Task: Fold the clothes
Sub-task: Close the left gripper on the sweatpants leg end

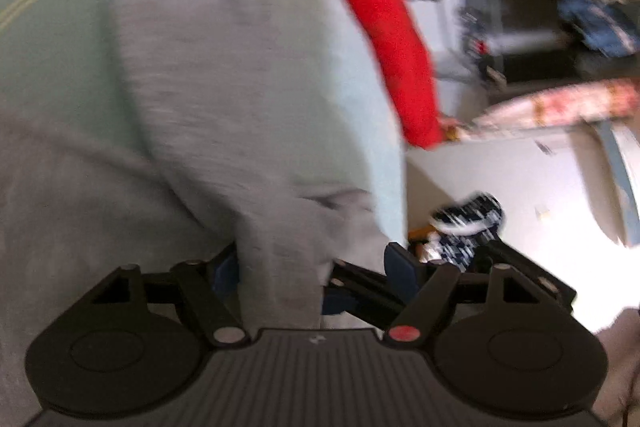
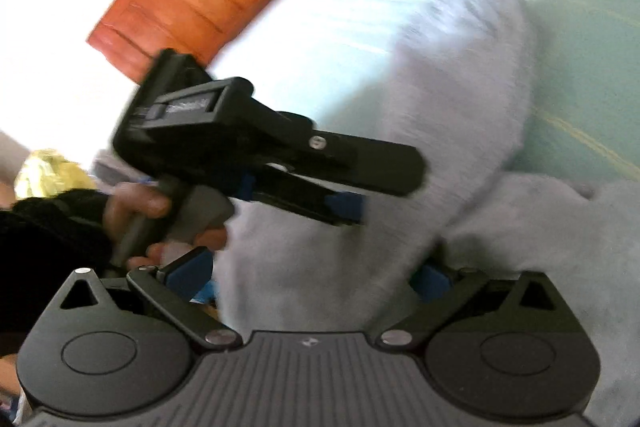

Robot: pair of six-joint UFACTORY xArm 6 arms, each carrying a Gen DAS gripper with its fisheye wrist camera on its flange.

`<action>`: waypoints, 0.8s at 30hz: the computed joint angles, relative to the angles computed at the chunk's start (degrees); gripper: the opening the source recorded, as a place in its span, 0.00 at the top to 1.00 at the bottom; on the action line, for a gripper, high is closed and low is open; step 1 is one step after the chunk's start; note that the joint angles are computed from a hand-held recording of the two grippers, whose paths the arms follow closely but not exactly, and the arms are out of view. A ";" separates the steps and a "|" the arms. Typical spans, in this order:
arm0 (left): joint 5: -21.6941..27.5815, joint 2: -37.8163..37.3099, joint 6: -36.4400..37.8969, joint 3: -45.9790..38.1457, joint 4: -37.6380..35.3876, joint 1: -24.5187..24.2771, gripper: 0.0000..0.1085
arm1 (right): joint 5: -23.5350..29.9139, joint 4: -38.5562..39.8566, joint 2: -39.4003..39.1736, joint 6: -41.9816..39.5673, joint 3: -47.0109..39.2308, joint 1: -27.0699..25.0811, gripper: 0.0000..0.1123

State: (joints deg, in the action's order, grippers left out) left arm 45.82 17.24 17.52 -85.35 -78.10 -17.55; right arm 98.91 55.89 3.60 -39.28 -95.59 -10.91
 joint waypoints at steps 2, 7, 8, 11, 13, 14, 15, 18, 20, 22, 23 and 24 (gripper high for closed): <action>1.75 -1.20 2.34 0.28 -2.50 0.54 0.31 | 3.24 2.92 0.98 -0.46 -2.34 -0.99 0.08; 3.55 -5.23 3.33 2.27 -3.41 0.94 0.24 | 11.32 9.23 4.08 1.34 -8.12 -2.57 0.08; 3.28 -5.80 2.80 2.77 -2.53 0.82 0.24 | 12.35 9.72 4.42 1.63 -8.51 -2.53 0.08; 1.88 -6.61 -0.02 5.09 0.21 0.42 0.23 | 14.65 10.21 5.13 2.83 -8.54 -2.07 0.08; 1.09 -5.75 -1.90 6.15 1.30 0.44 0.23 | 15.43 8.73 5.30 3.36 -8.06 -1.44 0.08; 0.57 -5.10 -2.72 6.66 1.62 0.48 0.23 | 15.36 8.30 5.13 3.67 -7.49 -1.19 0.08; 0.12 -4.27 -2.98 6.91 1.41 0.48 0.23 | 15.60 7.99 5.15 4.07 -7.08 -1.27 0.08; -1.26 -1.75 -1.33 7.05 -1.55 0.21 0.25 | 16.89 6.45 6.65 6.16 -9.04 -2.49 0.08; -1.67 -0.46 0.86 5.61 -3.52 -0.10 0.25 | 17.07 4.35 6.15 5.78 -9.31 -3.24 0.08; -2.07 -0.08 1.38 4.69 -3.08 -0.38 0.29 | 17.46 2.15 5.26 4.60 -9.05 -4.39 0.08; -2.20 -0.19 1.34 4.53 -2.52 -0.43 0.35 | 17.33 1.22 4.58 3.96 -8.18 -5.01 0.08; -2.29 -0.66 1.30 4.78 -2.14 -0.38 0.38 | 16.69 0.47 4.20 3.99 -7.79 -5.22 0.08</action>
